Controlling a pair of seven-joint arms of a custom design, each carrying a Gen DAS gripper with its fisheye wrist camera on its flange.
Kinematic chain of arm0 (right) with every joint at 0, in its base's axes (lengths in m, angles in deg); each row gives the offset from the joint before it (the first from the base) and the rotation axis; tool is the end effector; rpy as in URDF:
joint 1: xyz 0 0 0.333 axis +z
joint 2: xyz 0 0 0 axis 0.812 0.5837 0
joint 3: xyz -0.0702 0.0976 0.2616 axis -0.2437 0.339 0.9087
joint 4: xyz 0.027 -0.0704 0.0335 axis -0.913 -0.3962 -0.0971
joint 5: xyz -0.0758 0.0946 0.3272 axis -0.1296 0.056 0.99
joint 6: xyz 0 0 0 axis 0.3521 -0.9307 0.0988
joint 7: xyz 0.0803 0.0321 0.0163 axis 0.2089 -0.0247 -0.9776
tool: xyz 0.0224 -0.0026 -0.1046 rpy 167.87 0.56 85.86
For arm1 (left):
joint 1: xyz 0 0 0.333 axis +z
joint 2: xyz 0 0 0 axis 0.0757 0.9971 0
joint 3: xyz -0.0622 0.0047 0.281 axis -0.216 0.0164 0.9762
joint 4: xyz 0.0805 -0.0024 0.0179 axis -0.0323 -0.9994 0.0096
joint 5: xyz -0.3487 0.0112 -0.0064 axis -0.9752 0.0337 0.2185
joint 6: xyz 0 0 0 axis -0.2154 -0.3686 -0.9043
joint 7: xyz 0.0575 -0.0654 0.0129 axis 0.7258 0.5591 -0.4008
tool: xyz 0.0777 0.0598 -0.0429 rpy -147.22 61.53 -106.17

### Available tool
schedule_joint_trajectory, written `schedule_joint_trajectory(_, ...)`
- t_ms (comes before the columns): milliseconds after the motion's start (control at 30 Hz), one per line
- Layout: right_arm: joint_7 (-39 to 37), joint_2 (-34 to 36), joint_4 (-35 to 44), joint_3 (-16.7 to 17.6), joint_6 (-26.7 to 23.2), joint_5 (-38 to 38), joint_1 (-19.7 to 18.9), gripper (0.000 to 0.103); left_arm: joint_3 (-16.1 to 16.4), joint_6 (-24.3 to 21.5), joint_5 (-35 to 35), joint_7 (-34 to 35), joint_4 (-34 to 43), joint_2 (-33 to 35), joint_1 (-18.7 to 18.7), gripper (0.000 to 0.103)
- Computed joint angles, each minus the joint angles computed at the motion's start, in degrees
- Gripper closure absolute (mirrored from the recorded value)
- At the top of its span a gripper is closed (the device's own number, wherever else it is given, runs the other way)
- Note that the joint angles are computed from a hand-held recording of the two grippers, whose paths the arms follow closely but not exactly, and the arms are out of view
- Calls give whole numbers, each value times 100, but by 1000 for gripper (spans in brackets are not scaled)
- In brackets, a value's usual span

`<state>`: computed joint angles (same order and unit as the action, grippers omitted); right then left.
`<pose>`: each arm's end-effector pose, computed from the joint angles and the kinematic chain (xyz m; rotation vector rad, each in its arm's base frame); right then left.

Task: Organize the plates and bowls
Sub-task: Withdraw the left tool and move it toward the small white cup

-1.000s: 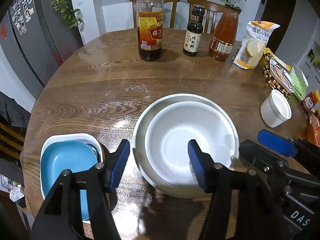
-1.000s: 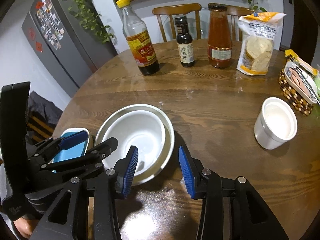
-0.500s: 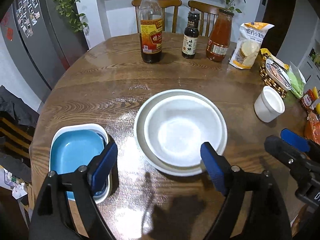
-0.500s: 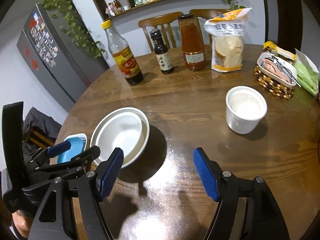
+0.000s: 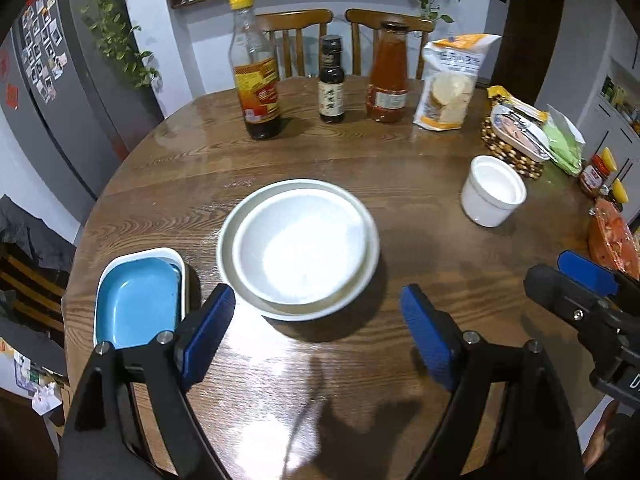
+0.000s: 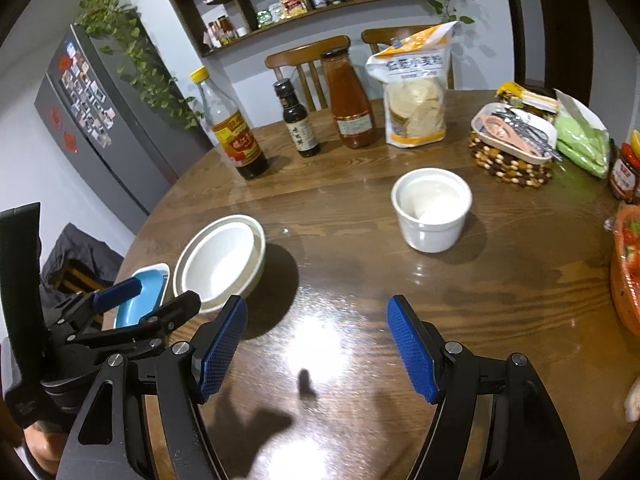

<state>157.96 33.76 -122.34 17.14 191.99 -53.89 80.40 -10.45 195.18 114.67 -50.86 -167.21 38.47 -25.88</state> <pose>0.4582 0.1878 0.3353 -1.5269 1.8328 -0.3831 0.4917 -0.4075 0.3518 -1.5836 2.1224 -0.6749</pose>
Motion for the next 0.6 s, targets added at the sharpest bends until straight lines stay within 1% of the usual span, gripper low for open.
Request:
schedule_joint_trajectory(100,434,-216,-371,295,134,-544,-479,30,-7,-62,85,-85,46,-2,-121,17)
schedule_joint_trajectory(133,578,-288,-500,340,188,-717,-583,30,-14,-98,114,-116,81,9,-170,17)
schedule_joint_trajectory(200,772,-412,-684,346,237,-972,-695,30,-24,-136,169,-181,123,18,-242,17)
schedule_joint_trajectory(267,1122,-588,-940,343,330,-1416,-872,30,-55,-179,188,-226,176,28,-307,17)
schedule_joint_trajectory(367,1523,-789,-1202,205,441,-2026,-1037,30,-73,-222,251,-278,299,59,-412,17)
schedule_joint_trajectory(500,1757,-1095,-1446,-49,567,-2549,-1133,30,-72,-350,409,-343,596,116,-578,17)
schedule_joint_trajectory(600,1788,-1302,-1532,-212,650,-2783,-1166,30,-70,-430,470,-349,815,148,-676,17)
